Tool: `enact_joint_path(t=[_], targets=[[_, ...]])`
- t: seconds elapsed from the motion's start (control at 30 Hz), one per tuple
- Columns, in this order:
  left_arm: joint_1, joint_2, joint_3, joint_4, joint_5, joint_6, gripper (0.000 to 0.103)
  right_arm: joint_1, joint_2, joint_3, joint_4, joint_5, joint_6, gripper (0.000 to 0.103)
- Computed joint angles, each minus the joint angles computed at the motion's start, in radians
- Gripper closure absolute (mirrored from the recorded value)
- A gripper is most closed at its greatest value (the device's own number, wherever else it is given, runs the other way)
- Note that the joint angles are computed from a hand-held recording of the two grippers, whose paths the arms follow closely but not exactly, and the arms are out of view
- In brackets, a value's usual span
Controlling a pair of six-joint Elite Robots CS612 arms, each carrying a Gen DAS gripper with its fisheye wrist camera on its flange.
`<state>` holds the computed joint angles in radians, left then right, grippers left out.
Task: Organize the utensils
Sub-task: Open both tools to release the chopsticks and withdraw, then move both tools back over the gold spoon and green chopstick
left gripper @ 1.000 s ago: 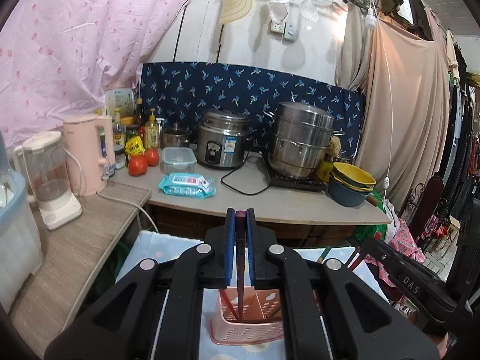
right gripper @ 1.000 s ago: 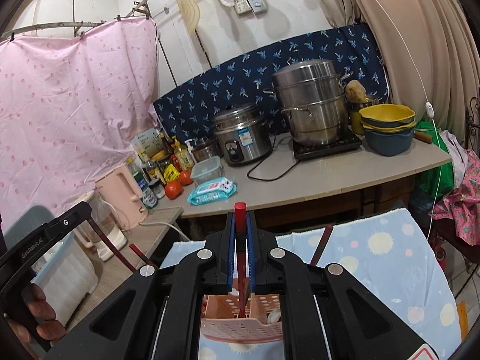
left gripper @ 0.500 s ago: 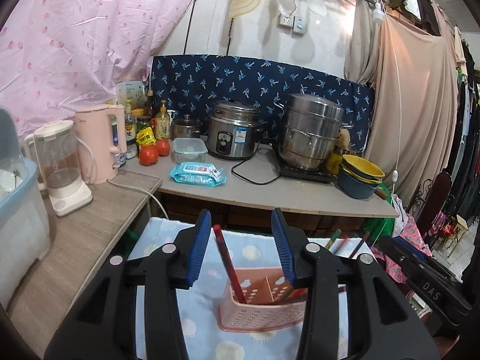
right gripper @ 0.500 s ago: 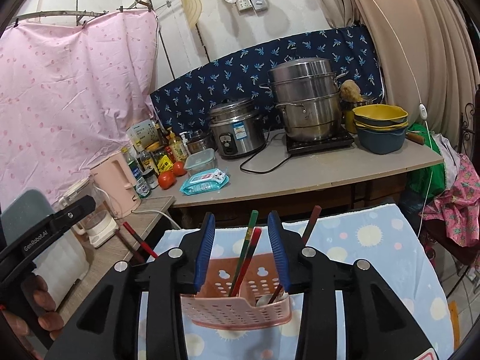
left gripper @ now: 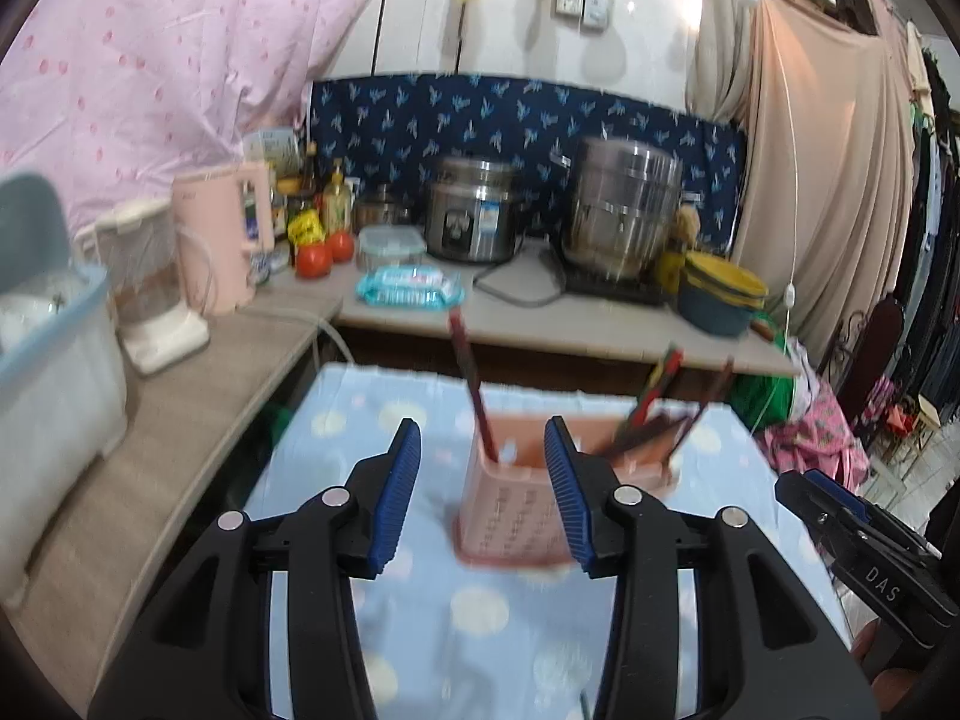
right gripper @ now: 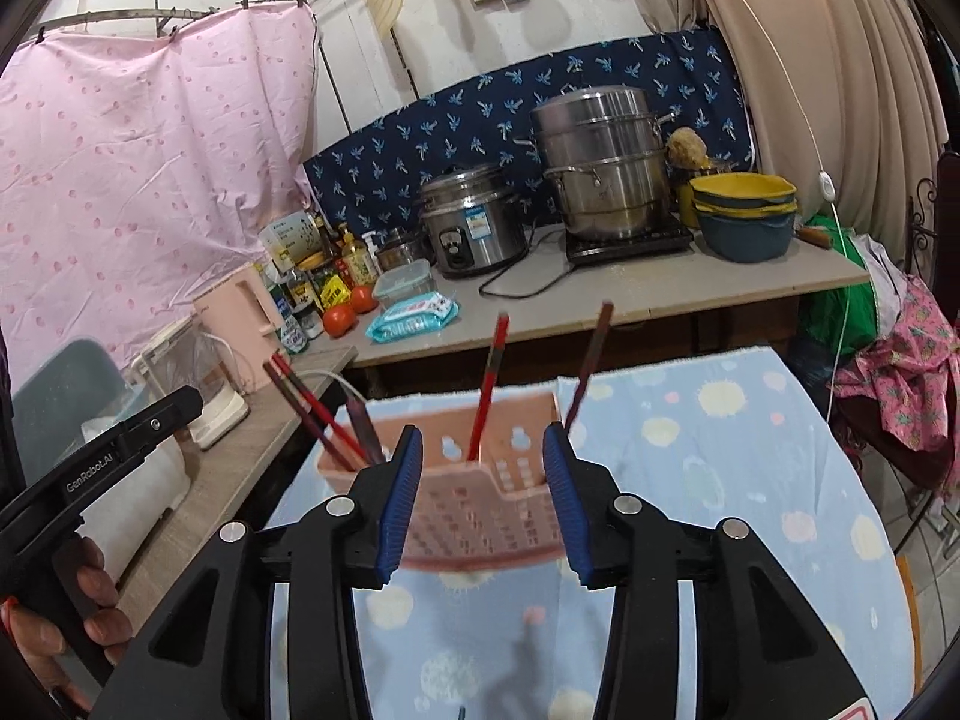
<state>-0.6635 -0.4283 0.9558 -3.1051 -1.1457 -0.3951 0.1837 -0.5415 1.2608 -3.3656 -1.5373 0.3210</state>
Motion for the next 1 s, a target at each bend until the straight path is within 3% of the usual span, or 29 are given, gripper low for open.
enact_joint_path(t=[0.37, 0.57, 1.0], targets=[[-0.027, -0.057, 0.203, 0.055, -0.044, -0.086, 0.062, 0.021, -0.05, 0.204, 0.016, 0.015, 0.006, 0.062], [-0.046, -0.076, 0.285, 0.083, -0.065, -0.113, 0.062, 0.048, -0.073, 0.309, 0.03, -0.018, -0.05, 0.062], [-0.081, -0.114, 0.42, 0.101, -0.096, -0.161, 0.062, 0.086, -0.091, 0.425, 0.058, 0.032, -0.087, 0.062]])
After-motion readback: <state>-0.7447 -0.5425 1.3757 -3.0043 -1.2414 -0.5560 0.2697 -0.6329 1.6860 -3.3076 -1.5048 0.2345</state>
